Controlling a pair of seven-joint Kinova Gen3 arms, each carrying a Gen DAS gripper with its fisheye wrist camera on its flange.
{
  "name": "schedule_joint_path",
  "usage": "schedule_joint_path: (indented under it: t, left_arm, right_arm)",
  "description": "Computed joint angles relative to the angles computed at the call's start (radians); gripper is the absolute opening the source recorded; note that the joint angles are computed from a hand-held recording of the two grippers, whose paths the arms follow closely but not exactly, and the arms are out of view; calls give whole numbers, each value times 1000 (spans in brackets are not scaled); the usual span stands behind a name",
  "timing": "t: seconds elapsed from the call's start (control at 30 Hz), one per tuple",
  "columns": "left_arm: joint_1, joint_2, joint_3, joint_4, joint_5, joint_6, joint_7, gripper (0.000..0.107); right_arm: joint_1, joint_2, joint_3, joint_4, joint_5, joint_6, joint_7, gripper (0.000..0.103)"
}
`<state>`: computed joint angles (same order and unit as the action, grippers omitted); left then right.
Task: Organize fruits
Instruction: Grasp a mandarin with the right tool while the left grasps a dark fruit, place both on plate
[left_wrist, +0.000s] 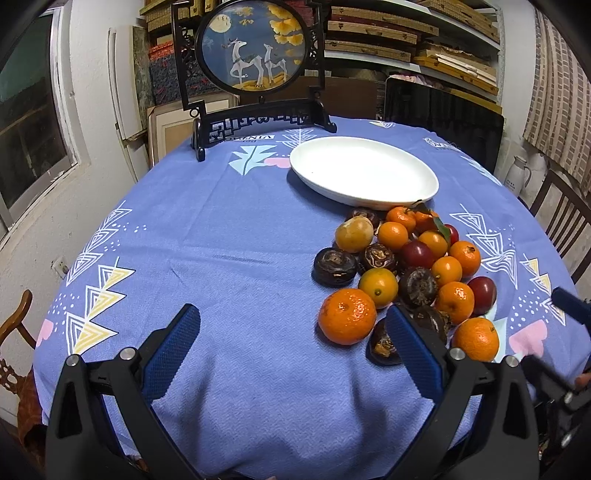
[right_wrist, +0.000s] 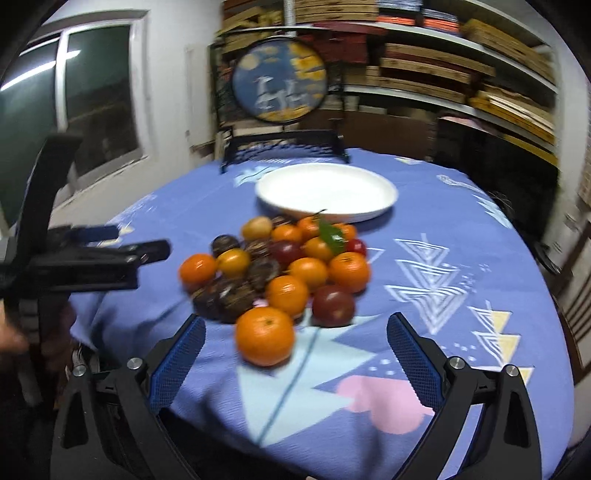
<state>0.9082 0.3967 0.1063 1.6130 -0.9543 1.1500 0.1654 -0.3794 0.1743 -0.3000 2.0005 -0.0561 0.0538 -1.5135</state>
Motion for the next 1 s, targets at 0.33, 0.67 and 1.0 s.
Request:
schedule_joint_path:
  t: [0.33, 0.67, 1.0]
  left_arm:
    - [-17, -3, 6, 15, 19, -18, -28, 98]
    - [-22, 9, 14, 38, 16, -161, -145, 99]
    - [-18, 78, -19, -49, 40, -354, -400, 82]
  right_arm:
    - [-7, 132, -27, -165, -55, 221, 90, 50]
    - [178, 114, -147, -108, -264, 156, 246, 46]
    - [235, 95, -100, -60, -309, 126, 247, 46]
